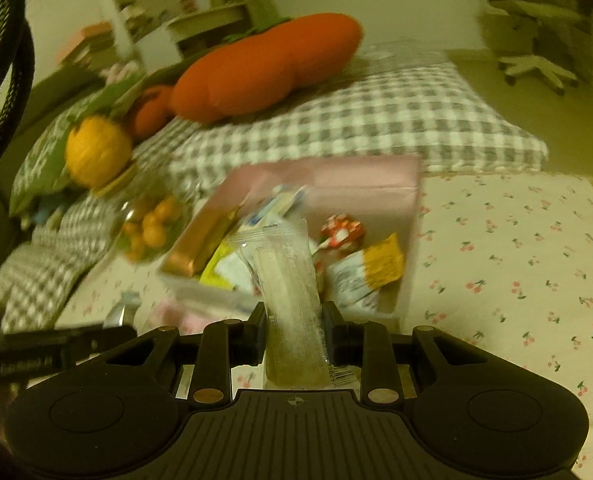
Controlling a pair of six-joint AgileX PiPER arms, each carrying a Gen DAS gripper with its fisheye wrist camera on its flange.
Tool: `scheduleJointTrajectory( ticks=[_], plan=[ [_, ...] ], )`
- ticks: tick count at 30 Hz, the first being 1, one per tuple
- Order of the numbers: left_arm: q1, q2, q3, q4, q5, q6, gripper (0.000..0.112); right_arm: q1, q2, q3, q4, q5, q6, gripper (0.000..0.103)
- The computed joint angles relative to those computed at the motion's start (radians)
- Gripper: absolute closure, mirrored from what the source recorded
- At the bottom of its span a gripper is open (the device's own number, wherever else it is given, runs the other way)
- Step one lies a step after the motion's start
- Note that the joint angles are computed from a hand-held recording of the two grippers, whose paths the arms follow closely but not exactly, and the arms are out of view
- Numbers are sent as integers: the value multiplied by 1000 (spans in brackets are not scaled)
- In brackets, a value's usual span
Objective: Organize snacks
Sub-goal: 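Carry both packets into the pink box and open both tools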
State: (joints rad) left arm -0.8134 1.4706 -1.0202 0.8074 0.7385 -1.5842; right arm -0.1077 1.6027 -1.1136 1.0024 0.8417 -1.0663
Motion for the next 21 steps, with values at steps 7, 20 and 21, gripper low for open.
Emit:
scheduleJointTrajectory(
  ticks=[7,20,21],
  plan=[
    [31,122,-145,0,-5,76,86,-34,124,-122,44,-1,137,76],
    [127,391,-465,-98,-19,399,86,-16,297,-273,133,-38,249,76],
    [134,408,-488,-104,-19,426,86,-14,307,-280,138,-39,251,76]
  ],
)
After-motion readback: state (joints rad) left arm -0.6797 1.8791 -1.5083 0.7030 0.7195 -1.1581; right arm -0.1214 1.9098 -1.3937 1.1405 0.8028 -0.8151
